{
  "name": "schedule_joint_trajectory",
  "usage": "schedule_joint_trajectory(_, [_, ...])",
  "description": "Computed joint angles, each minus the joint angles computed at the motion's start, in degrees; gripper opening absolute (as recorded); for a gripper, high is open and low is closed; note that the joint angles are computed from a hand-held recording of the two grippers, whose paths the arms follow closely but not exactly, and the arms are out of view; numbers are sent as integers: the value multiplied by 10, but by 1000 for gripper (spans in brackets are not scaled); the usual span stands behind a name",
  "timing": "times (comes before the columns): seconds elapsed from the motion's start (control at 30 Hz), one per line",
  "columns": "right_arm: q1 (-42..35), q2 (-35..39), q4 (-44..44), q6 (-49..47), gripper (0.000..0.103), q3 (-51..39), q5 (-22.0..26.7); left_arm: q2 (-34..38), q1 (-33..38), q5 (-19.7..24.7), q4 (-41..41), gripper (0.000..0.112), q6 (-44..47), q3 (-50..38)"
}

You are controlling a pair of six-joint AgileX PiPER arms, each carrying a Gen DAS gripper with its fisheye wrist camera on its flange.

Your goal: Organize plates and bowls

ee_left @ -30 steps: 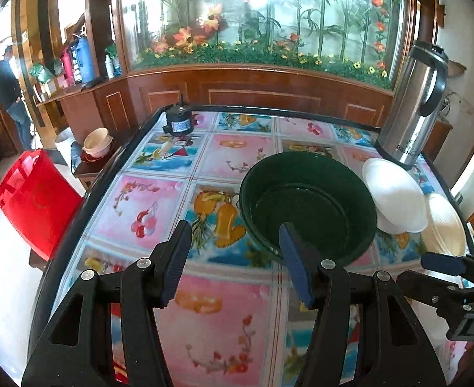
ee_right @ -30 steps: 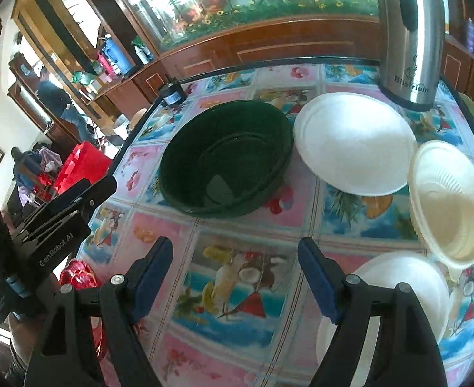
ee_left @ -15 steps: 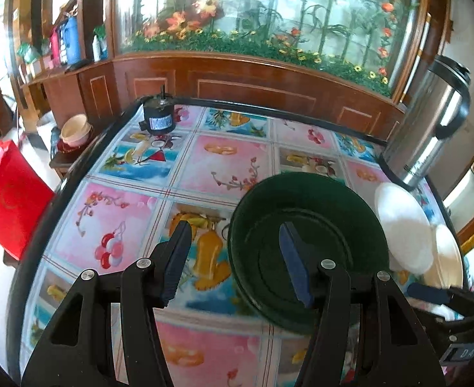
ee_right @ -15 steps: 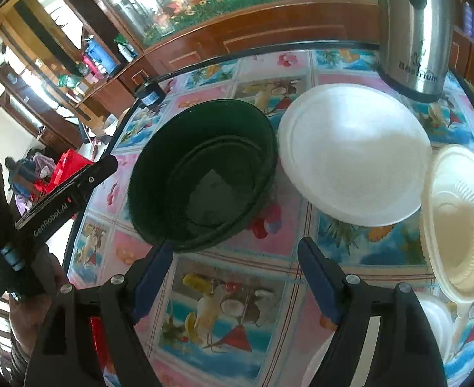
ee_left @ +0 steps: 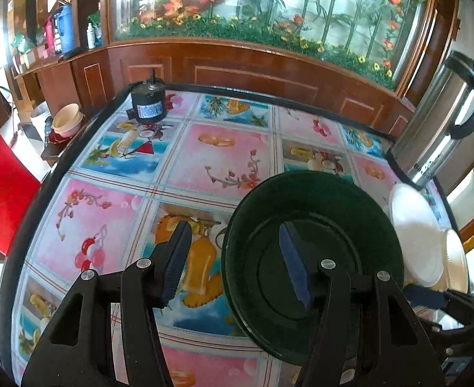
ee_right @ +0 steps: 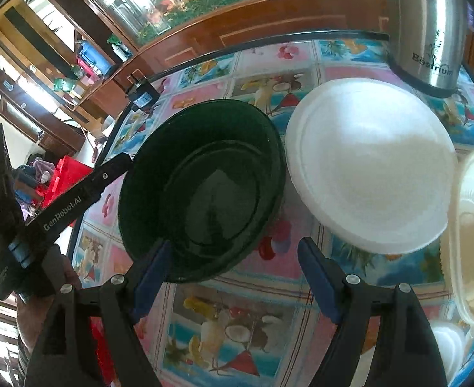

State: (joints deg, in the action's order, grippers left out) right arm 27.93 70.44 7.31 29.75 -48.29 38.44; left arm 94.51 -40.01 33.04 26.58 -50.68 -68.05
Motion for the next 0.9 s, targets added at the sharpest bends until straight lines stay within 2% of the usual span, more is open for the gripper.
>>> schedule_joint_trajectory(0.17, [-16, 25, 3, -23, 80, -10, 4, 20, 7, 4, -20, 57, 23, -15])
schedule_joint_trajectory(0.37, [-10, 46, -10, -40, 77, -26, 14, 52, 3, 46, -10, 57, 48, -50])
schedule_joint_trajectory(0.47, [0, 57, -35, -37, 52, -42, 24, 72, 3, 68, -23, 57, 79, -69])
schedule_joint_trajectory(0.53, [3, 64, -47, -39, 42, -51, 30, 82, 7, 73, -45, 57, 108, -75])
schedule_joint_trajectory(0.57, [7, 67, -57, -35, 35, -55, 33, 84, 8, 72, -49, 52, 115, -76])
schedule_joint_trajectory(0.6, [11, 69, -66, -34, 32, -57, 37, 86, 7, 73, -45, 41, 115, -76])
schedule_joint_trajectory(0.63, [12, 69, -69, -37, 31, -58, 39, 89, 5, 78, -40, 16, 114, -78])
schedule_joint_trajectory(0.77, [19, 58, -94, -18, 31, -54, 49, 78, 16, 80, -90, 15, 163, -72])
schedule_joint_trajectory(0.9, [40, 48, -107, -1, 30, -48, 57, 41, 8, 83, -80, 14, 152, -44])
